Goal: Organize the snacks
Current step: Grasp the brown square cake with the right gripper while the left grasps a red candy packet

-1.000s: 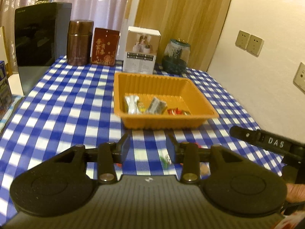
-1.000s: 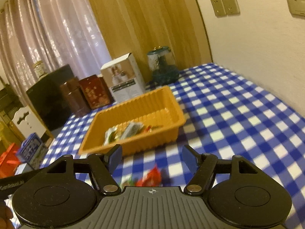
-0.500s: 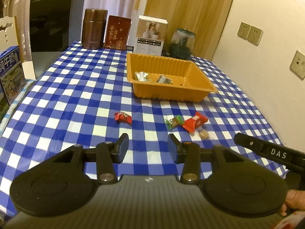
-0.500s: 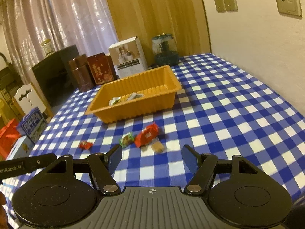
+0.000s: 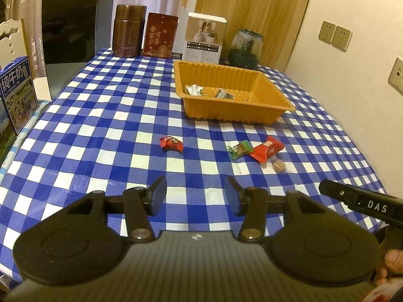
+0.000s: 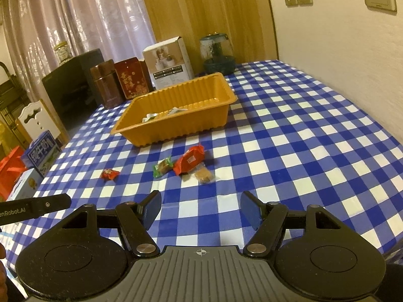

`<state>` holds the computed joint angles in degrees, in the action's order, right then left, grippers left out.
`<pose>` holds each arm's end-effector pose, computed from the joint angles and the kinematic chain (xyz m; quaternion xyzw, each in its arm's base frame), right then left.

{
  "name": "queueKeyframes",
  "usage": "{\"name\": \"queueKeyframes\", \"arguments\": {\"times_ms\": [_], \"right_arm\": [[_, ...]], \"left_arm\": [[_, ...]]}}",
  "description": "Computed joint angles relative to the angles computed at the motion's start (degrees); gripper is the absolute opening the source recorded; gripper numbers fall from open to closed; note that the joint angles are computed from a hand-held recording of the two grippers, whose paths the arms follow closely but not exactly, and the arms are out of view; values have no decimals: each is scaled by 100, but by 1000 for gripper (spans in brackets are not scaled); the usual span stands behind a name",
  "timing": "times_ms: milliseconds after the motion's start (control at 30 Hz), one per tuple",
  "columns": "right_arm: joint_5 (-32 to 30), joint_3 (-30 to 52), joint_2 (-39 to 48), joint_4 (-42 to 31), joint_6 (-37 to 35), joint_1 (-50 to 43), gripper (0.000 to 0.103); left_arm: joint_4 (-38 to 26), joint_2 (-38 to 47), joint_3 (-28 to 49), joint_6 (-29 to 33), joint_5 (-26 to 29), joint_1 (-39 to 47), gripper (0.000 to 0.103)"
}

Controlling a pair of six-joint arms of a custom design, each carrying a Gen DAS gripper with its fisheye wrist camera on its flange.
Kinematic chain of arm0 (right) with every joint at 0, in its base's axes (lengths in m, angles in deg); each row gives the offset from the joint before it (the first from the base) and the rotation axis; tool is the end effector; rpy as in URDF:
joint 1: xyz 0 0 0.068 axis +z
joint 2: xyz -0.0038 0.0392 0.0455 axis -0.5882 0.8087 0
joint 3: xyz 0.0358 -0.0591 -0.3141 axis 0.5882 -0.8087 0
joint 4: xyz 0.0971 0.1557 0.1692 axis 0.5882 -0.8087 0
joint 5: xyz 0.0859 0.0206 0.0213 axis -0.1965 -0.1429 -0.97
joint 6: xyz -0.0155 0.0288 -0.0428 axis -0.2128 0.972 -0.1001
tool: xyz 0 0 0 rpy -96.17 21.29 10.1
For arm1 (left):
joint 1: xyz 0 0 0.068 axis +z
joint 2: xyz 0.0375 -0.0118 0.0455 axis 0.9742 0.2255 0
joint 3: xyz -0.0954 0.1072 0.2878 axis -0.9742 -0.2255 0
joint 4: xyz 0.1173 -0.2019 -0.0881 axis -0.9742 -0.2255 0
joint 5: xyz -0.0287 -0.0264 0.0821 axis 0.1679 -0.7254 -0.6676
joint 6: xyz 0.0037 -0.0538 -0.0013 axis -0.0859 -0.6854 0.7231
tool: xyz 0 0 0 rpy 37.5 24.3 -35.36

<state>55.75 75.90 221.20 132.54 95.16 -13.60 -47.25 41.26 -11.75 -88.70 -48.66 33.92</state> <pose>0.2611 0.1144 0.0609 -0.1097 0.8427 0.2319 0.4733 0.1909 -0.1506 0.1001 -0.1529 0.8947 -0.0301 0.4187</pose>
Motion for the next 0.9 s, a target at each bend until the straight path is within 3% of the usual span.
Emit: {"name": "queueKeyframes", "arguments": {"times_ms": [333,833,900], "right_arm": [[-28,443,64,-560,-232,-9,69],[-247,1840,209,-2159,-1257,-66,68],[-259,2092,241,-2437,-1447,-67,59]], "left_arm": [[310,374,-7,537,401,444,52],[696,956,429,2737,1336,1716,57],[633,1039,546,3062,1360,1835,57]]}}
